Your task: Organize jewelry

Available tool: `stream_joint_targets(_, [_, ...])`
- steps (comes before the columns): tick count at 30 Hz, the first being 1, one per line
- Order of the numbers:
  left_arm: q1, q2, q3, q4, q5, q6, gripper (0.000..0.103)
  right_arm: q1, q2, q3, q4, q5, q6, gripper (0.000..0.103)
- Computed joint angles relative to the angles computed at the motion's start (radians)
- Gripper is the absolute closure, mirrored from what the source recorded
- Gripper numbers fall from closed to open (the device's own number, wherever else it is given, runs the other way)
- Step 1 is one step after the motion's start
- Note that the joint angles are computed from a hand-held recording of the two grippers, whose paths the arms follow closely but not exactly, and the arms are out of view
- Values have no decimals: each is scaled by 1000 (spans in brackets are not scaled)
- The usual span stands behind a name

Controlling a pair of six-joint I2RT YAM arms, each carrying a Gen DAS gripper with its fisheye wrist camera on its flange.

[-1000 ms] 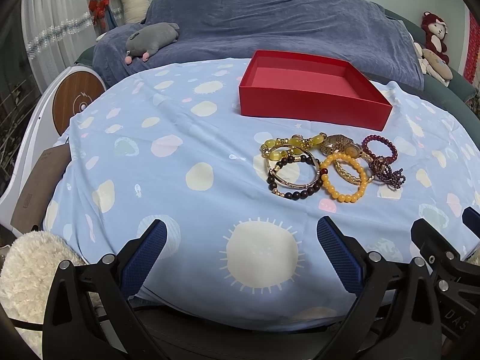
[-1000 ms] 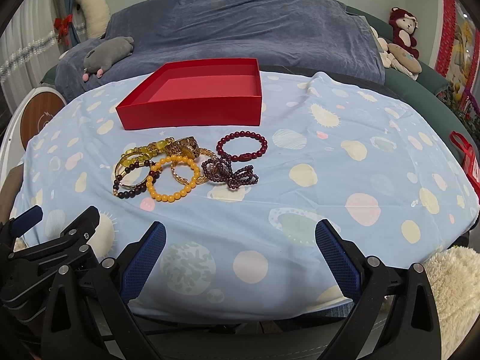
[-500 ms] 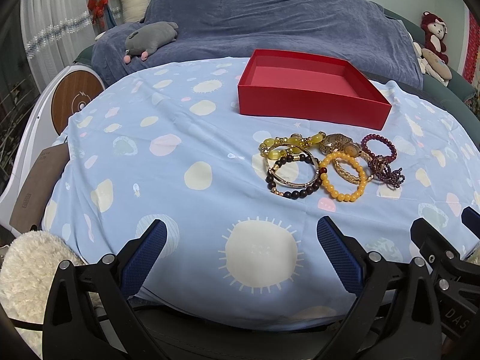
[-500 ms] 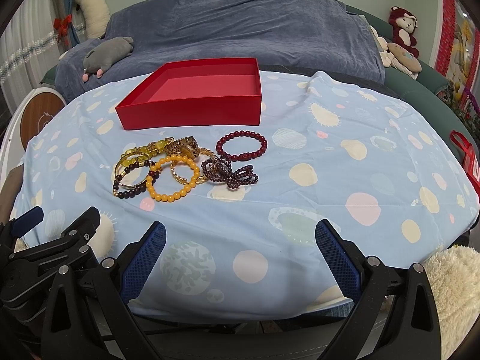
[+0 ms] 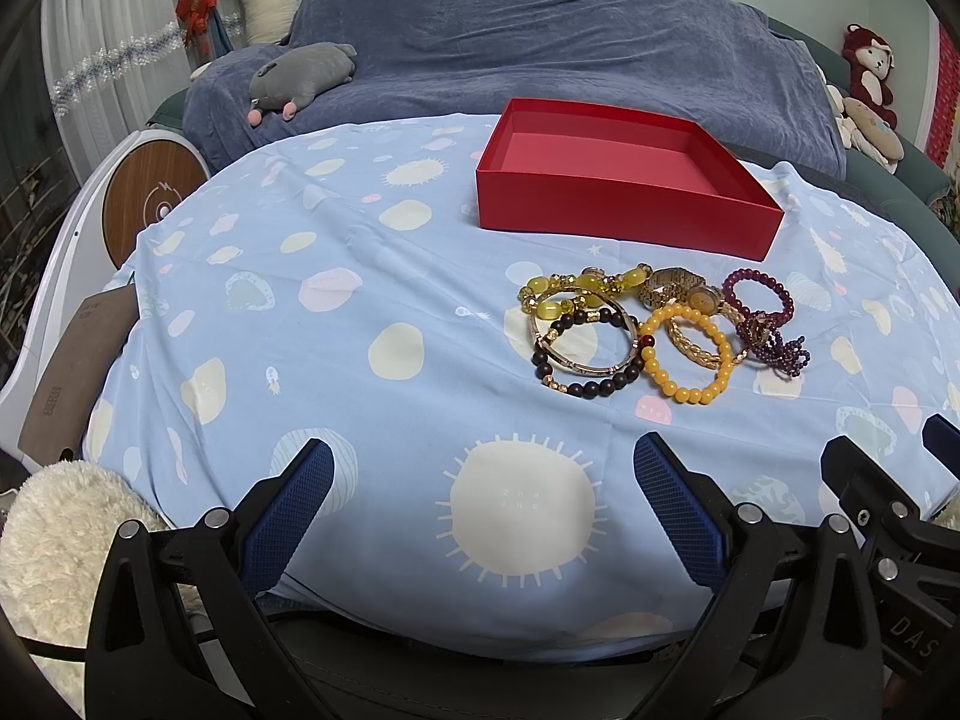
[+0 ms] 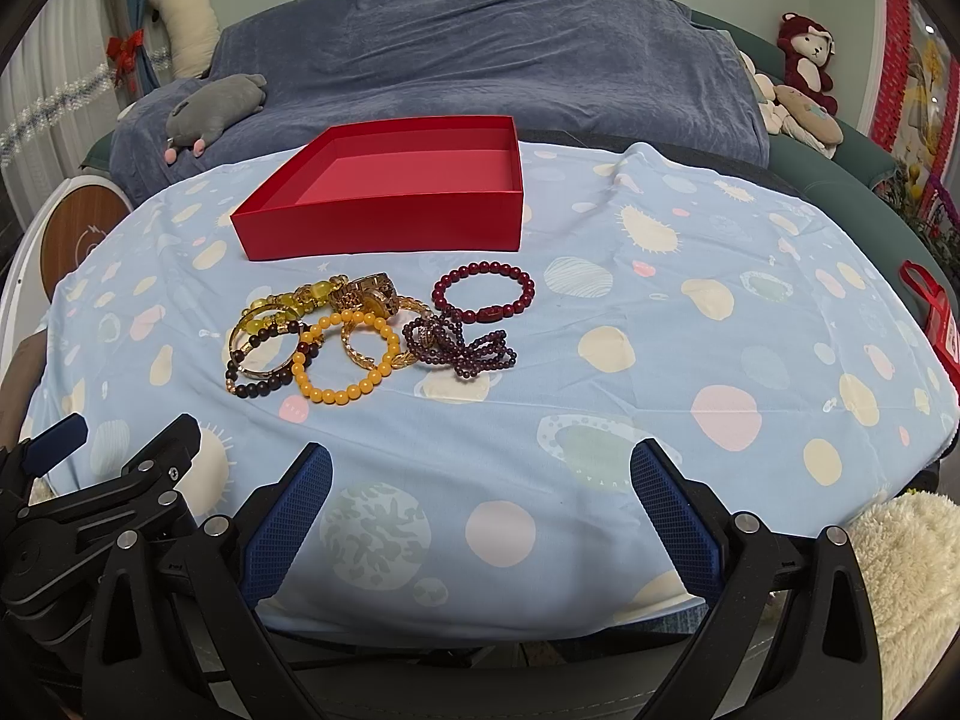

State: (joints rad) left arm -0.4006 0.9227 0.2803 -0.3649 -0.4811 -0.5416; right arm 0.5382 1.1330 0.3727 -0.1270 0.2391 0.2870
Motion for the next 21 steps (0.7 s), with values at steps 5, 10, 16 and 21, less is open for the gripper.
stream_joint_targets(5, [0, 0, 0, 0, 0, -1, 7, -2, 0, 0, 0, -1, -1, 7])
stream_joint_targets(10, [2, 1, 0, 0, 4, 0, 7, -3, -2, 1, -2, -4, -3, 7])
stream_joint_targets(16, [37, 12, -1, 15, 42, 1, 7, -32, 2, 2, 3, -25, 10, 7])
stream_joint_targets(21, [124, 34, 14, 20, 104, 29, 7, -88, -2, 15, -21, -72, 21, 7])
